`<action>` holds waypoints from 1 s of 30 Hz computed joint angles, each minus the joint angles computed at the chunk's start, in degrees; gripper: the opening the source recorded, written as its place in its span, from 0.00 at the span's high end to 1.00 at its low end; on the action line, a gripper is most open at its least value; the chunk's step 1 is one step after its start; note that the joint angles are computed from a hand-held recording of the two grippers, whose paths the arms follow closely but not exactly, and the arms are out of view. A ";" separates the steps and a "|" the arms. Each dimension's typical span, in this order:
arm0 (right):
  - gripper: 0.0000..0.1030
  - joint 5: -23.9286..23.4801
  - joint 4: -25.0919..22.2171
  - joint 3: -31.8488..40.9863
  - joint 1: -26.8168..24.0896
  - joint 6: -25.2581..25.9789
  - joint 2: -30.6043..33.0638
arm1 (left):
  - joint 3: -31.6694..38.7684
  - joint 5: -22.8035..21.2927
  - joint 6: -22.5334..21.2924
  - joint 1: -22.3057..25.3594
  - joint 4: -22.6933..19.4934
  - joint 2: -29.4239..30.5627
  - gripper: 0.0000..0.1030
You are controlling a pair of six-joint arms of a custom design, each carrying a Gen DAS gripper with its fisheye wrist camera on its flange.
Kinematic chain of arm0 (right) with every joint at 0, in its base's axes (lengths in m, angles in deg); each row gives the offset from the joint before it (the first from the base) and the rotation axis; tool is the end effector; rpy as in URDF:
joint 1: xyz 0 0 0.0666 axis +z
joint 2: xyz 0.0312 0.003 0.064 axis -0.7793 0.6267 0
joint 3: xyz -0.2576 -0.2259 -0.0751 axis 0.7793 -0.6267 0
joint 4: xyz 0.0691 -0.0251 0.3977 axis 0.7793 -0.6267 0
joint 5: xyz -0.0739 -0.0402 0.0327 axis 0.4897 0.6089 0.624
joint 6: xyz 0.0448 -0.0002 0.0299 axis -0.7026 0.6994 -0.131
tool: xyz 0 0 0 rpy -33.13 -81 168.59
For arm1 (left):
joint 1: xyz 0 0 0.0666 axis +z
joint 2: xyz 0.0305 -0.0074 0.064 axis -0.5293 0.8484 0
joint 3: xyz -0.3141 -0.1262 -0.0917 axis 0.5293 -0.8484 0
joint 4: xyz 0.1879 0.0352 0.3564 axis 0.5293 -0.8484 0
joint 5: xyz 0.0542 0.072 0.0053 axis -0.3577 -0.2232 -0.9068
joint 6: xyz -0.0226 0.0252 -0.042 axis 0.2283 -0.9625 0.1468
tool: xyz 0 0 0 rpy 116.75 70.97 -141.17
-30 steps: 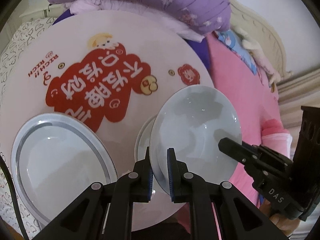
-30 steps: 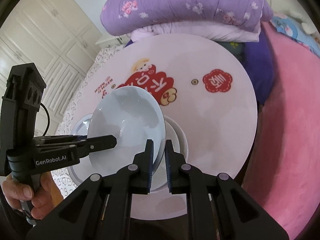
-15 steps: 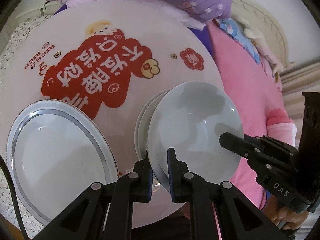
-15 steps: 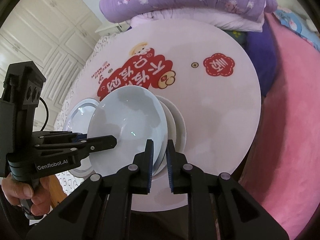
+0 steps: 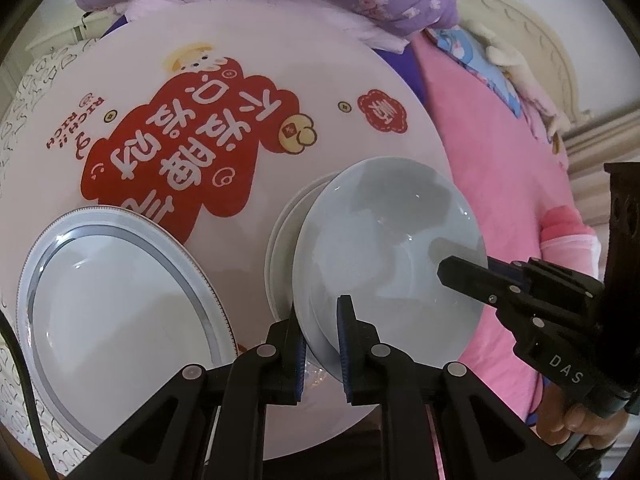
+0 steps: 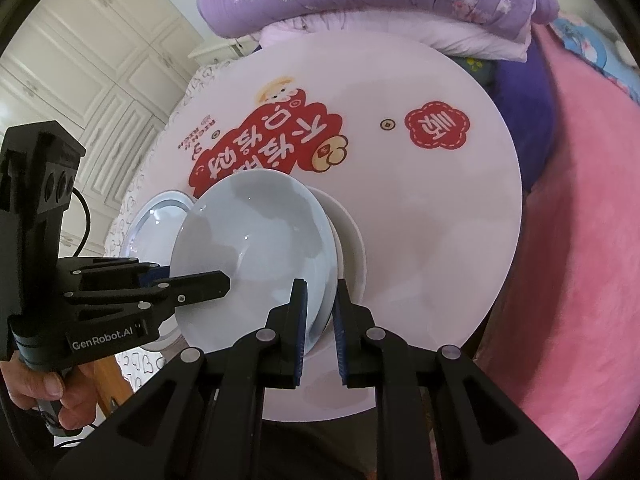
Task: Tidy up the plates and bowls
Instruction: 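Lower the small white bowl with both tools into the stacked bowls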
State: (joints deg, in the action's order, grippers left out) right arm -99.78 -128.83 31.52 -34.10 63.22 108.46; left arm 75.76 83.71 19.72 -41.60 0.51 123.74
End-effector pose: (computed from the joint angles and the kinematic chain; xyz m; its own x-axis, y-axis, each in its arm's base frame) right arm 0.4497 0.1502 0.4363 -0.8803 -0.3958 -0.2616 -0.4632 0.8362 0.2936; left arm 0.5381 -0.1007 0.4614 -0.9471 -0.2728 -0.1691 -0.2034 0.9177 -0.3414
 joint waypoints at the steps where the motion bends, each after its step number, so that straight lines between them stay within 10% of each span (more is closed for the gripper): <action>1: 0.86 0.02 -0.03 0.02 -0.03 0.08 0.03 | 0.00 0.06 0.05 -0.02 -0.01 0.03 0.90; 28: 0.85 1.71 -0.47 0.43 0.36 0.64 0.45 | 2.95 -0.44 -1.51 0.70 -3.08 0.48 0.83; 30: 0.72 1.82 -0.07 0.30 0.27 0.49 0.25 | 3.09 -0.56 -1.78 0.76 -3.15 0.49 0.80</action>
